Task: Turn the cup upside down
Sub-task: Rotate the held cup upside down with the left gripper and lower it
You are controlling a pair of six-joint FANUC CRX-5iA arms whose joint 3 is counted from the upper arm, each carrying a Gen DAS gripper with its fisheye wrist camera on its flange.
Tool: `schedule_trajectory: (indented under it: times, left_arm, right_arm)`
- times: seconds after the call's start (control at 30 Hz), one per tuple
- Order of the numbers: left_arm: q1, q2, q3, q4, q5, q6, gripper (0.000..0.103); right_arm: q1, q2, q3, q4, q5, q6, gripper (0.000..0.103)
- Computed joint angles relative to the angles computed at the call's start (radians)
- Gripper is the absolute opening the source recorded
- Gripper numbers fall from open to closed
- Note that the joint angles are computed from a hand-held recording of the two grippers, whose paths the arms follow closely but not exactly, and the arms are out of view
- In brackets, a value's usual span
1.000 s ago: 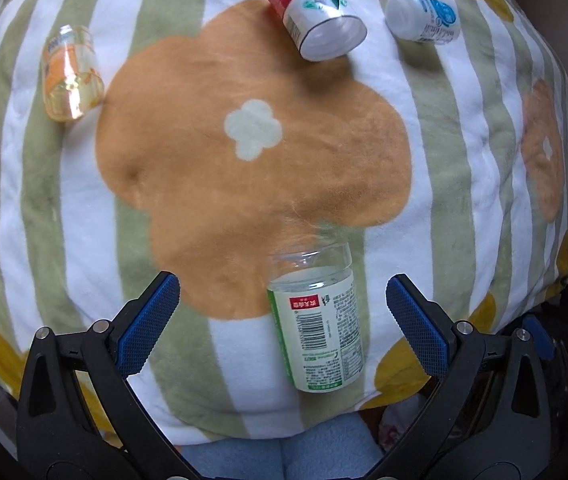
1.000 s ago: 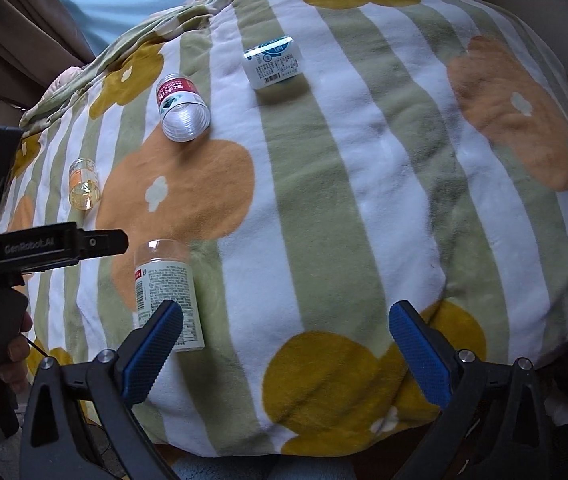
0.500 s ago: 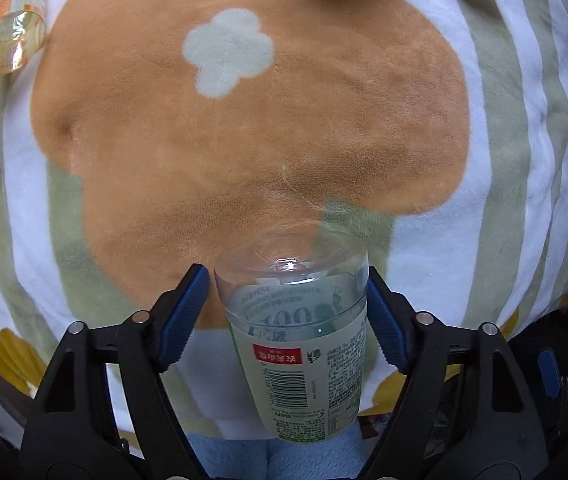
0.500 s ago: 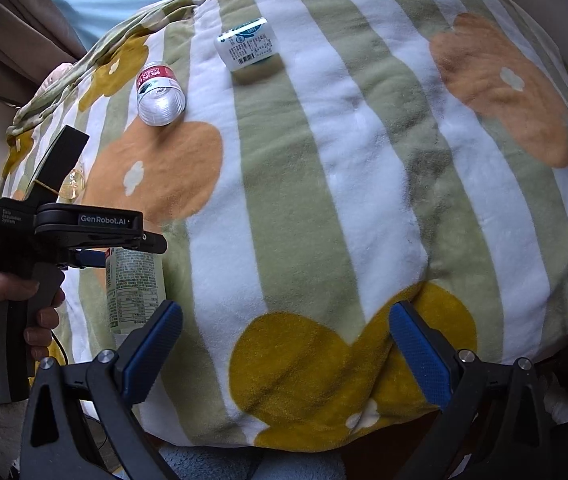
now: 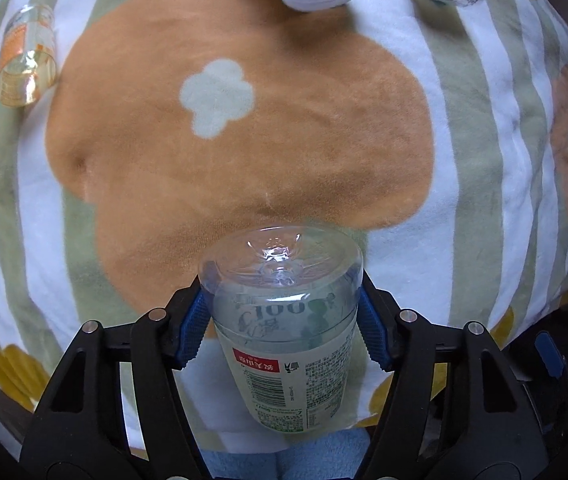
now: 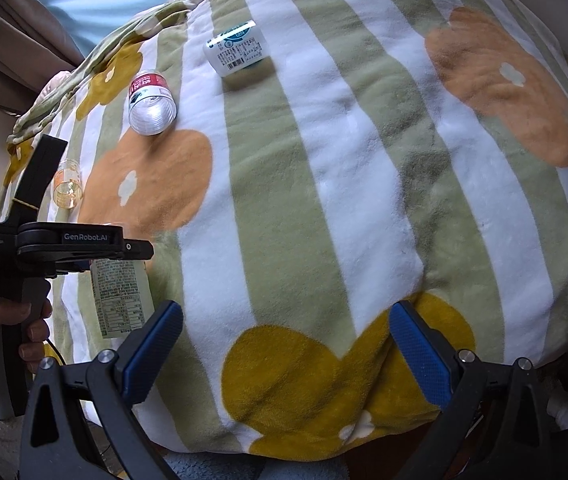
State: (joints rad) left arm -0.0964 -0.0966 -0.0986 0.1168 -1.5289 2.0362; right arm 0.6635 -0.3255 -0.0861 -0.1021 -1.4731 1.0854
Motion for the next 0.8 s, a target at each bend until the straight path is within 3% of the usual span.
schedule_trajectory:
  times: [0.1, 0.3, 0.47, 0.8]
  left_arm:
    - [-0.040, -0.049, 0.016, -0.063, 0.034, 0.019, 0.061]
    - [-0.081, -0.174, -0.041, -0.179, 0.185, 0.065, 0.061]
    - [-0.034, -0.229, -0.146, -0.160, 0.300, 0.055, 0.061]
    - [-0.101, -0.229, -0.127, -0.210, 0.275, 0.052, 0.061]
  right_arm:
    - [0.003, -0.003, 0.001, -0.009, 0.003, 0.010, 0.103]
    - [0.041, -0.026, -0.029, -0.001, 0.023, 0.008, 0.103]
    - [0.068, -0.039, -0.061, -0.009, 0.020, 0.013, 0.103]
    - [0.073, -0.053, -0.088, -0.036, 0.030, 0.005, 0.103]
